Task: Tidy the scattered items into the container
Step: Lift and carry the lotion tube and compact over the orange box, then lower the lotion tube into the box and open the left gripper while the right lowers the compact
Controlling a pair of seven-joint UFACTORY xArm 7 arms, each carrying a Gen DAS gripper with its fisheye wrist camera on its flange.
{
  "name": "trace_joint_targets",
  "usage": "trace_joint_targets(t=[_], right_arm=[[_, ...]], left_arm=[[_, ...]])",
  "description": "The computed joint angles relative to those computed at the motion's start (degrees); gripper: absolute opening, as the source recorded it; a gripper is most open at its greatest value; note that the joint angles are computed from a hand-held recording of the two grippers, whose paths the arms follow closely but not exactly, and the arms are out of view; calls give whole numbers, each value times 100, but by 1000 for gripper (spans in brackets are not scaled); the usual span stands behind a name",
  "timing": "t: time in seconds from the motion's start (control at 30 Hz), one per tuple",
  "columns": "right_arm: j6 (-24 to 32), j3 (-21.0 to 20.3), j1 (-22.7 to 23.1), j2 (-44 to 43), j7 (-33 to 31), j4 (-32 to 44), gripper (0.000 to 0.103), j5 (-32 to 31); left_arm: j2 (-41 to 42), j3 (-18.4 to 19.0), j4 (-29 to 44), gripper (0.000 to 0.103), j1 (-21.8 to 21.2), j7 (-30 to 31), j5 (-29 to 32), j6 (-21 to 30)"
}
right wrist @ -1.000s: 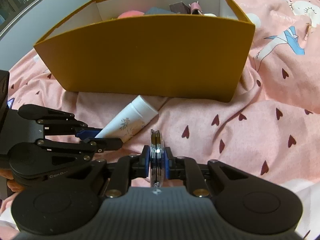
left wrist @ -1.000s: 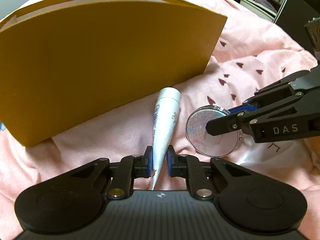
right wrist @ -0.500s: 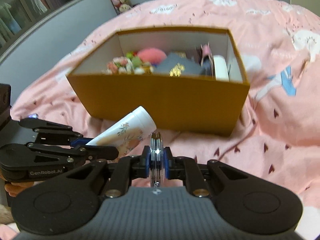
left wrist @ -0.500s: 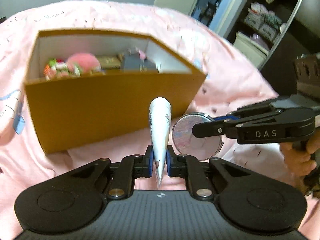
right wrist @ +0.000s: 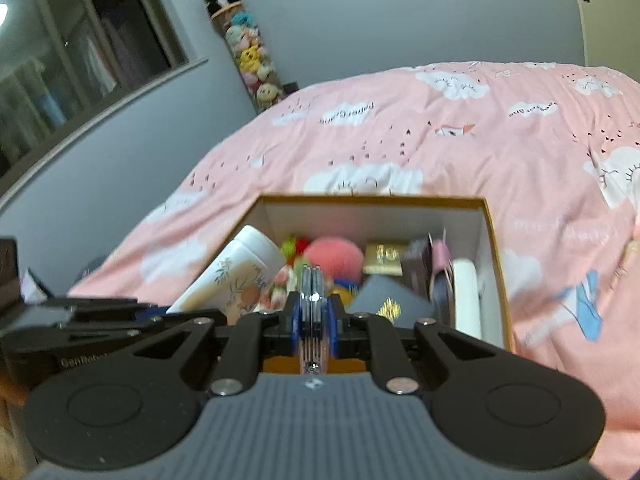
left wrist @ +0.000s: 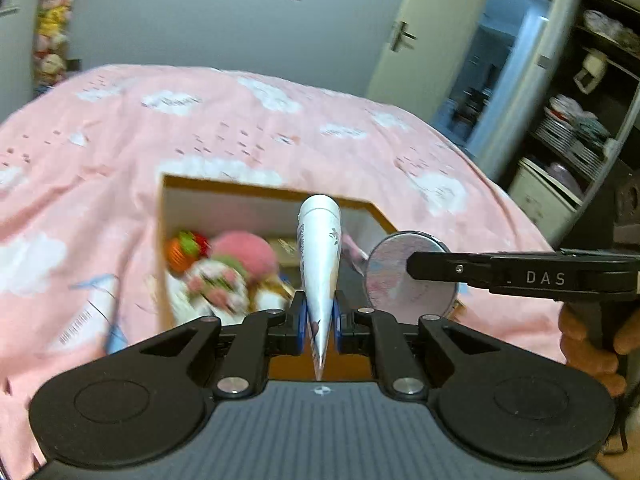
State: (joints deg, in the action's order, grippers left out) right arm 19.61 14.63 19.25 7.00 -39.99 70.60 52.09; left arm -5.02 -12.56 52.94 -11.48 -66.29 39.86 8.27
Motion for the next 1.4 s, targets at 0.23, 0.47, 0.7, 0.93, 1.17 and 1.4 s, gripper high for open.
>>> trace_joint_targets(t=[0.23, 0.47, 0.7, 0.93, 1.17, 1.4], right_arm=[[-332, -299, 497, 1299, 2033, 1248, 15, -1920], [-327, -1150, 1311, 2068, 3774, 1960, 15, -3961], [107, -1478, 1589, 2503, 4807, 2514, 15, -5106], [532, -1524, 1653, 2689, 5497, 2803, 15, -6033], [720, -1025, 1263, 2773, 5541, 2941, 16, -6110], [764, -726, 976, 2799, 5439, 2997, 18, -5676]], left_arm=[[798, 398, 717, 14, -121, -973, 747, 211], [1271, 1024, 930, 14, -590, -1524, 1012, 61], [1414, 1512, 833, 14, -932, -1745, 719, -469], [1459, 1444, 719, 14, -857, -1123, -120, -723], [1453, 1372, 932, 16, -1006, -462, -551, 62], [1180, 1467, 730, 18, -1049, -1112, 194, 34]])
